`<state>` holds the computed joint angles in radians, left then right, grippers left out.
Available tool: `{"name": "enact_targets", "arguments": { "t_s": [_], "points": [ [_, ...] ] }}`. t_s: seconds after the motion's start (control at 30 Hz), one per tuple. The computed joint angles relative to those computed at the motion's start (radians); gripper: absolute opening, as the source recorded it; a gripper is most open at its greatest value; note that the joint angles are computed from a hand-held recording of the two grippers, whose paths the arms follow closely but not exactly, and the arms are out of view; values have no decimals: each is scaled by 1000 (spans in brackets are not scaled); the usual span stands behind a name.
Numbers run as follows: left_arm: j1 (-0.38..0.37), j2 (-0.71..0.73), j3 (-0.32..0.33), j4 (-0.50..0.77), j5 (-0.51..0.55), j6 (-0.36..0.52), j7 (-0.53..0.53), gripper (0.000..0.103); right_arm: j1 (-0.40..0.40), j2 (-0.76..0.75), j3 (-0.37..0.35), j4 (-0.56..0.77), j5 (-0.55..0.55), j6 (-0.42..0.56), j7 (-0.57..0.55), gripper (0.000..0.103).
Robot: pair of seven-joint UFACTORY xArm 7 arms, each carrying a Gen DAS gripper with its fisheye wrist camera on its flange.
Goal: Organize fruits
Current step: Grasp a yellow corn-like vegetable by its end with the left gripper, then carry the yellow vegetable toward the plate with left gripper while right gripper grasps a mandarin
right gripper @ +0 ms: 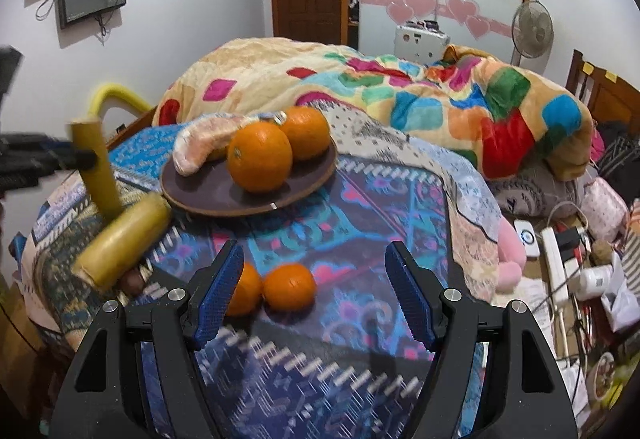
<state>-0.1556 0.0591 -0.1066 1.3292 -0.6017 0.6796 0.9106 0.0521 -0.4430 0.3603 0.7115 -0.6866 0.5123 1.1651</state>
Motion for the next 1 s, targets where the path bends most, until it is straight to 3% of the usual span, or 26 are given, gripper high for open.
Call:
{"name": "enact_targets", "arguments": {
  "t_s": [0.3,0.6,0.8,1.0],
  "points": [
    [-7,-8,-5,36,-71,29,21,34,24,19,-26,-31,63,-23,-77,68],
    [-29,29,-25,74,-59,49,13,34,28,84,-61,-15,73,-121,-125,33],
    [-36,77,-43,126,-48,59,-10,34,14,83,-47,-17,64,-132,-117,31],
    [-44,161,-61,233,13,135,-80,34,-39,42,-8,-8,1,-128,-55,31]
  ]
}}
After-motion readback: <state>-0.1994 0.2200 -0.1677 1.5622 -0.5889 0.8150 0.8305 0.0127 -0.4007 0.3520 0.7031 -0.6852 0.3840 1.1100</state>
